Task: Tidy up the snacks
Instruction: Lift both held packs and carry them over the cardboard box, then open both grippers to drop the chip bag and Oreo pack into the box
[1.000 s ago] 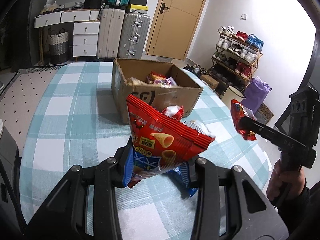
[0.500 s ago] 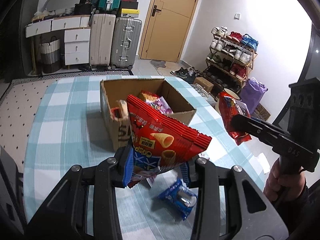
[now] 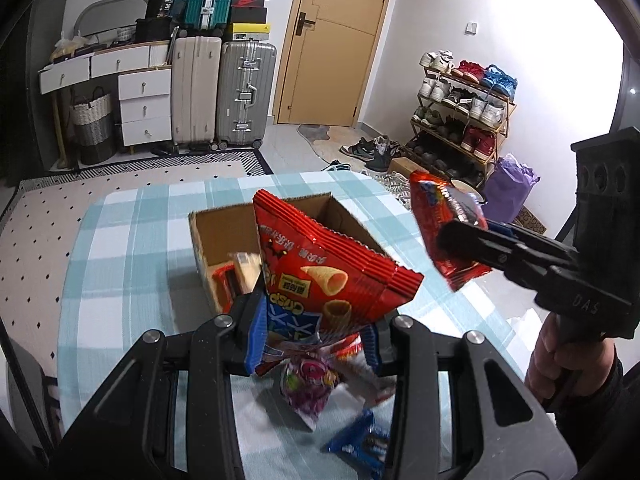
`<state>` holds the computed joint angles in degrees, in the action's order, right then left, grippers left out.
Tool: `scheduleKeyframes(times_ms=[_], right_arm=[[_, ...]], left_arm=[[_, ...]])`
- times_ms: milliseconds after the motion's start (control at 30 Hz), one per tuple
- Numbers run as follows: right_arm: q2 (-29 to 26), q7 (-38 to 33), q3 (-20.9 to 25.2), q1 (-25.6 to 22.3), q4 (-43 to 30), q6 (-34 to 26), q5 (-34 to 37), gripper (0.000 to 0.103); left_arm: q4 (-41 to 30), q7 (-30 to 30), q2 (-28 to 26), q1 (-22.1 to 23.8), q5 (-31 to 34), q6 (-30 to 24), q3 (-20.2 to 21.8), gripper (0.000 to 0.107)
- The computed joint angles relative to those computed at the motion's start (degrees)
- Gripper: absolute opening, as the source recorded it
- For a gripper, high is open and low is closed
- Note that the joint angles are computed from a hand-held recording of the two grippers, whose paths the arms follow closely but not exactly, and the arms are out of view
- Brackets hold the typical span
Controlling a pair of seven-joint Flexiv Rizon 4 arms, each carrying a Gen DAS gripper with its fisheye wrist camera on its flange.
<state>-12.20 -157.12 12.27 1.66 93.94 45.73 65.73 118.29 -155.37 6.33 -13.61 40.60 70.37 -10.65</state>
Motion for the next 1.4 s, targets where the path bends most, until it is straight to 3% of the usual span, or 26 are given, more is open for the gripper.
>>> scheduleKeyframes(times_ms=[533, 967, 1033, 1067, 1100, 1133, 1200, 1400], right_arm=[[-11.5, 8.7, 3.9, 3.2, -12.3, 5.4, -11.4, 0.038], [-20.5, 14.2, 8.1, 3.7, -17.6, 10.3, -21.7, 0.038], [-21.4, 14.7, 8.7, 3.6, -17.9, 10.9, -22.9, 0.038], [-21.8, 14.7, 9.0, 3.7, -18.0, 11.4, -23.5, 0.038], [-22.1, 14.7, 9.1, 3.9, -18.0, 12.2, -24.2, 0.040], [-22.3, 14.9, 9.3, 4.0, -17.9, 13.1, -24.9, 0.051], [-22.8, 15.2, 9.6, 4.2, -17.6, 15.1, -26.0, 0.063], [-22.0, 13.5, 12.7, 0.9, -16.1, 17.2, -25.5, 0.064]], left_arm=[[-8.9, 18.5, -12.5, -0.9, -12.4, 5.5, 8.0, 0.035], [-9.8, 30.1, -21.0, -2.7, -24.4, 11.2, 13.0, 0.035], [-9.0, 33.7, -21.6, -1.6, -28.1, 12.0, 11.7, 0.036], [-9.2, 33.9, -21.9, -2.4, -28.6, 11.4, 12.4, 0.036], [-9.7, 33.4, -22.2, -3.3, -28.4, 10.8, 13.6, 0.042], [-9.9, 33.0, -22.4, -4.1, -28.1, 10.5, 14.5, 0.050], [-10.4, 30.5, -22.3, -6.1, -25.9, 9.9, 17.1, 0.053], [-10.4, 23.3, -19.7, -8.7, -18.8, 7.6, 20.2, 0.059]])
